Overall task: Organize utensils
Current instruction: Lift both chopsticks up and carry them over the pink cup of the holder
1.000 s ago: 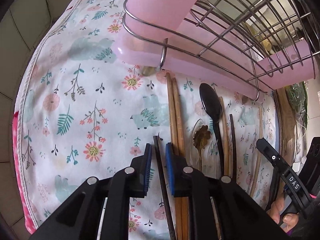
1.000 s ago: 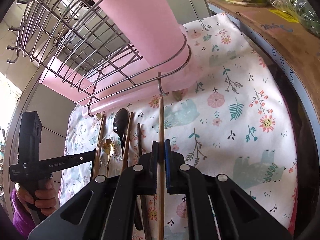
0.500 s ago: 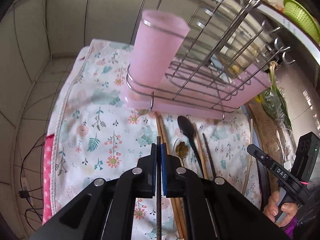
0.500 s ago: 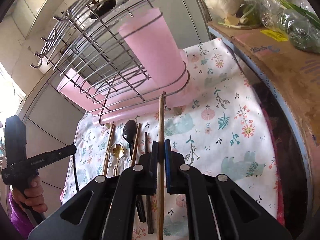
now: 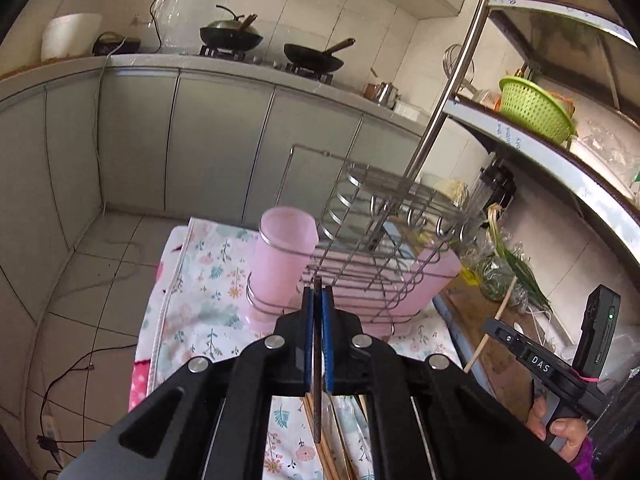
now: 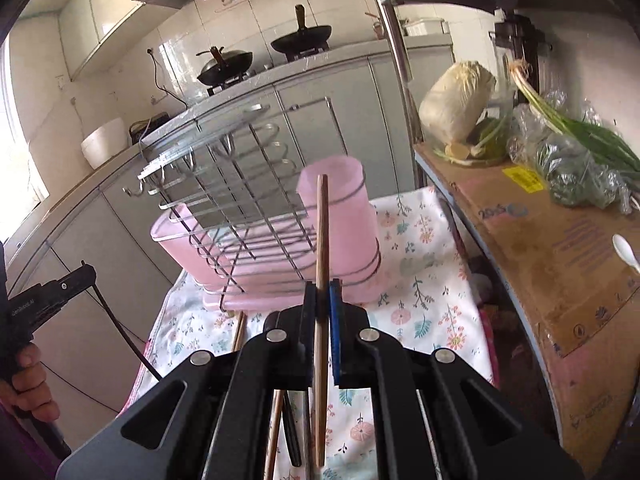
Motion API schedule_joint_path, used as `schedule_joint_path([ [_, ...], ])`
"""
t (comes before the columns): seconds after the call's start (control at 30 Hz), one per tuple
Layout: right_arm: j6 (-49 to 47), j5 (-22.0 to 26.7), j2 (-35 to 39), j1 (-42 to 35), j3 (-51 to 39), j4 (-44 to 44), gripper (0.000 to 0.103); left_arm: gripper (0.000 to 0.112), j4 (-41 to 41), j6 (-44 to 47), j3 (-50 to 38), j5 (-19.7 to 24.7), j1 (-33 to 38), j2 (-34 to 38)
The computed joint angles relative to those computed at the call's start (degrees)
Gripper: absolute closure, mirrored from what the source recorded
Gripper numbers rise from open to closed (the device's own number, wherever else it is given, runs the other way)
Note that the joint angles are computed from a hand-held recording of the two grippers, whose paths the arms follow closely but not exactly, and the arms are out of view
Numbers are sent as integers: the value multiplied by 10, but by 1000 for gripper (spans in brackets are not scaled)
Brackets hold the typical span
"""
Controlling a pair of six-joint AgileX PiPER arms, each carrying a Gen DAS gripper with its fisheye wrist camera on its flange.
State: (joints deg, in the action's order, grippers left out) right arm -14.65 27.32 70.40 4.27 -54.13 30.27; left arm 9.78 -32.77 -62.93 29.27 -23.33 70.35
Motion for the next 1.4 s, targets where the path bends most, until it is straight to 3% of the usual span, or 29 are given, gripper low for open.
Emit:
schedule_joint_path([
  [0.1,-4,8,-1,-10,-51,0,97,109,19,-1,-43,14,5,-5],
  [0.33,8,43,41,-34,-216,-18,97,109,-18,59,-187,56,43,29],
  [0.67,84,71,140,-26,-430,-119,97,109,59,24,-387,87,64,162],
  [1.03,111,100,253,-14,-457,-165,97,109,213,-94,-379,60,32,295],
  [1.4,98,134,320,-10,-468,-146,97,109,208,-91,-374,67,28,345],
])
